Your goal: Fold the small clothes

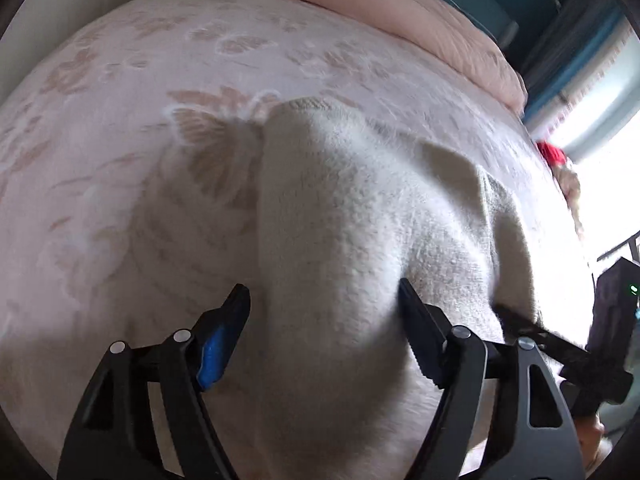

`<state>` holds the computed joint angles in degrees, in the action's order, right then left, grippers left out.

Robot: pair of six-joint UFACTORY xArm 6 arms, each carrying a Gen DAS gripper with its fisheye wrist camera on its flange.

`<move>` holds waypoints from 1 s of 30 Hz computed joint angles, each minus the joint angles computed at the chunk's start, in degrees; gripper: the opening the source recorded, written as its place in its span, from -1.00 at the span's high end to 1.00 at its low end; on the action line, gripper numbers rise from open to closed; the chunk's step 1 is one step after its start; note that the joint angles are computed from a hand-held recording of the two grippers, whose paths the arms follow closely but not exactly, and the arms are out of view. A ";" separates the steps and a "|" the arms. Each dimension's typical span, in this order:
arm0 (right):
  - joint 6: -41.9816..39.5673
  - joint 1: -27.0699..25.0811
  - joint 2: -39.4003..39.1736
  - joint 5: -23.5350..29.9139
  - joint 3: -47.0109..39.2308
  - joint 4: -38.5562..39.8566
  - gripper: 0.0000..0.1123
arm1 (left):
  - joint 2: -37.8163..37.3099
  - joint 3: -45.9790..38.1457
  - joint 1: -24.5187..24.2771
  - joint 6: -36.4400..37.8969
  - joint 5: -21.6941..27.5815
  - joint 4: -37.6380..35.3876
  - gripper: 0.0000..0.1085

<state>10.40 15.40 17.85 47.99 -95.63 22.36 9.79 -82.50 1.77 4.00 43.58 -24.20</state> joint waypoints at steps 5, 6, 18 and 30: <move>0.02 2.67 -9.95 -5.07 5.23 -11.20 0.90 | -11.87 7.73 -2.00 -3.58 -5.68 10.46 -0.30; -0.69 3.41 -10.54 -4.35 5.59 -11.76 0.92 | -12.77 8.32 -2.51 -3.77 -5.61 12.23 -0.30; -4.30 4.05 -11.60 -1.94 10.19 -13.95 1.00 | -12.86 11.85 -4.00 -10.88 0.88 18.36 -0.35; 4.38 6.95 -20.91 -4.16 17.57 -23.67 0.26 | -21.83 15.33 -8.56 -17.70 3.80 31.30 -0.72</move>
<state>14.79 22.35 -3.05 43.83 -78.05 -1.31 -12.04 -67.17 -6.79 -13.70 47.38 7.10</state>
